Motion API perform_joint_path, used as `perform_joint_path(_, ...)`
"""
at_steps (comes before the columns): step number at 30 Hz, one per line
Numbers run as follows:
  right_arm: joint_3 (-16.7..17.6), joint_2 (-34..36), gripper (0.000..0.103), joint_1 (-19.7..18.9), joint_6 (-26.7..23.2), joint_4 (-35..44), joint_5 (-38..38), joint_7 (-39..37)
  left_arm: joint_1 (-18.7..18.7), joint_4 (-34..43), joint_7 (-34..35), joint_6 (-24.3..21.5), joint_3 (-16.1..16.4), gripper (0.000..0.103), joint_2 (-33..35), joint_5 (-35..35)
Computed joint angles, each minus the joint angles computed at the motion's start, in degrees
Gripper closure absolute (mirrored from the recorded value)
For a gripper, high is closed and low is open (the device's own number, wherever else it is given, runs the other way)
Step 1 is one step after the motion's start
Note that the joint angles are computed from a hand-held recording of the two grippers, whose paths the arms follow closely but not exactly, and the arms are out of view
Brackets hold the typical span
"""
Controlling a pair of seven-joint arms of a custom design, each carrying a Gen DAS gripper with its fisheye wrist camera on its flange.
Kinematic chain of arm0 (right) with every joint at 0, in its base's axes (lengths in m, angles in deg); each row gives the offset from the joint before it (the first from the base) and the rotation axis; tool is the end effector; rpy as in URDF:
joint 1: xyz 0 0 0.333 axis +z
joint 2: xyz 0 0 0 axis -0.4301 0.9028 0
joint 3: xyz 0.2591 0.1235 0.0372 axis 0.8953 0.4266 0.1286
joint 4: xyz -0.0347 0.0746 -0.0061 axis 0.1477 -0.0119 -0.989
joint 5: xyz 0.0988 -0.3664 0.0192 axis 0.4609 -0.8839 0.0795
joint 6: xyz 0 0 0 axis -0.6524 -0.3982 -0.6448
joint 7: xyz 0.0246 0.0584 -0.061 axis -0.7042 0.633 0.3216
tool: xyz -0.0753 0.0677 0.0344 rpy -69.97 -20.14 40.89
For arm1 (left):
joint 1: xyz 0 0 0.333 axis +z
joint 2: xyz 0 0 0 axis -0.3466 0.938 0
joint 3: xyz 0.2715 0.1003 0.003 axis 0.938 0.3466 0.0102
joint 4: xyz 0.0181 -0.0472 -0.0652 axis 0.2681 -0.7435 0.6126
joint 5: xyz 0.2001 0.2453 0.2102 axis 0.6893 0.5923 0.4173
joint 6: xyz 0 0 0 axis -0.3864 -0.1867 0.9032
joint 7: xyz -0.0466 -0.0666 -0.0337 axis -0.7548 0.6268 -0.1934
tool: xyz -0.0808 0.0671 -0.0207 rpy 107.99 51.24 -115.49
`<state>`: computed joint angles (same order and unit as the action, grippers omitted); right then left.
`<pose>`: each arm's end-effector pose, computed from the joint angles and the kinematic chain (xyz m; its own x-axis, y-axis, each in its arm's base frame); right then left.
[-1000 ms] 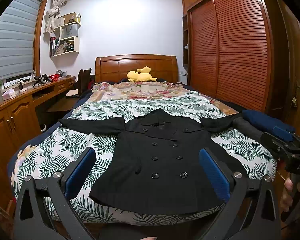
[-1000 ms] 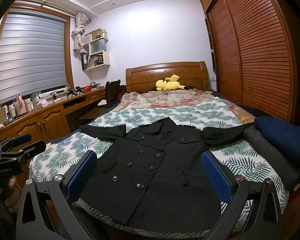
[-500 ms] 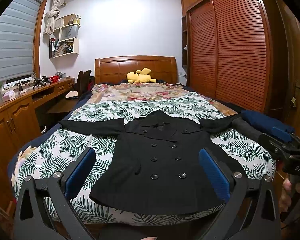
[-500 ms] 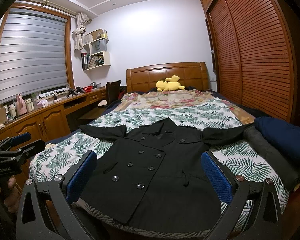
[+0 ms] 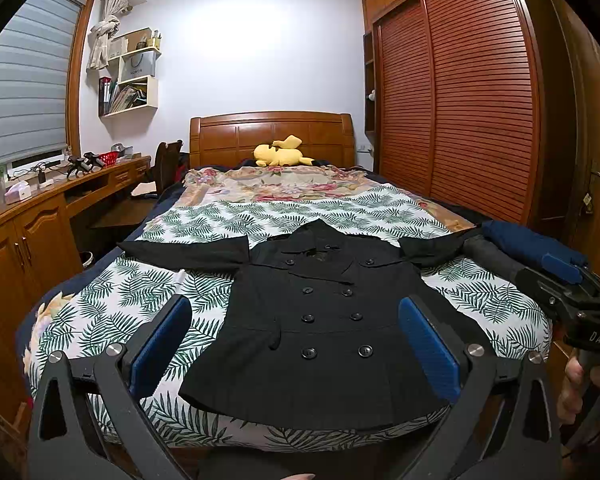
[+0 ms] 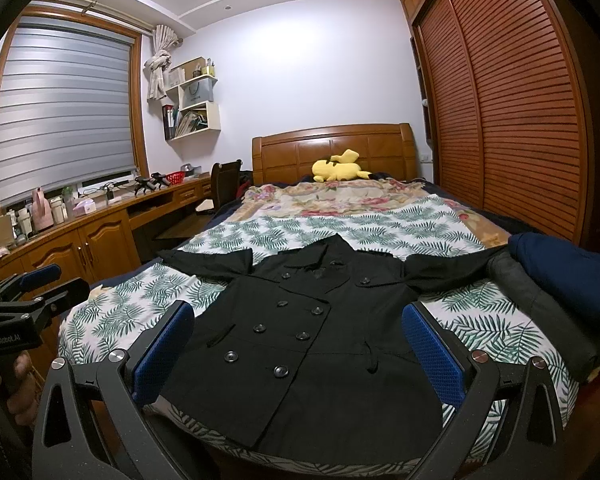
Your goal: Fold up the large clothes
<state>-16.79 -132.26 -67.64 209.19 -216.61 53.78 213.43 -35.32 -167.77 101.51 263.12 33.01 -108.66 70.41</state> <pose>0.3818 0.3621 0.5575 0.0510 -0.9949 -0.0872 -0.2209 0.0739 -0.9725 0.4403 -0.1933 0.5748 -0.3517 -0.9360 0.0130 -0.3453 0.1168 -0.9312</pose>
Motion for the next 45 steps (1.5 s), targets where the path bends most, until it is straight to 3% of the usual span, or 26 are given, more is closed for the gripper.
perform_joint_path(26,-0.23,-0.17,0.000,0.33,0.15,-0.33,-0.13,0.27,-1.08,-0.35,1.09,-0.28,1.10,0.000,-0.76,-0.54)
perform_joint_path(37,0.23,0.62,0.000,-0.12,0.19,0.03,-0.31,-0.06,-3.81,-0.14,3.58,-1.51,4.11,0.000,-0.15,-2.08)
perform_joint_path(45,4.00,5.22,0.000,-4.87,0.54,3.56,-1.62,-2.76,-5.88,2.91,7.60,-3.17,6.70,0.000,4.50,-5.84)
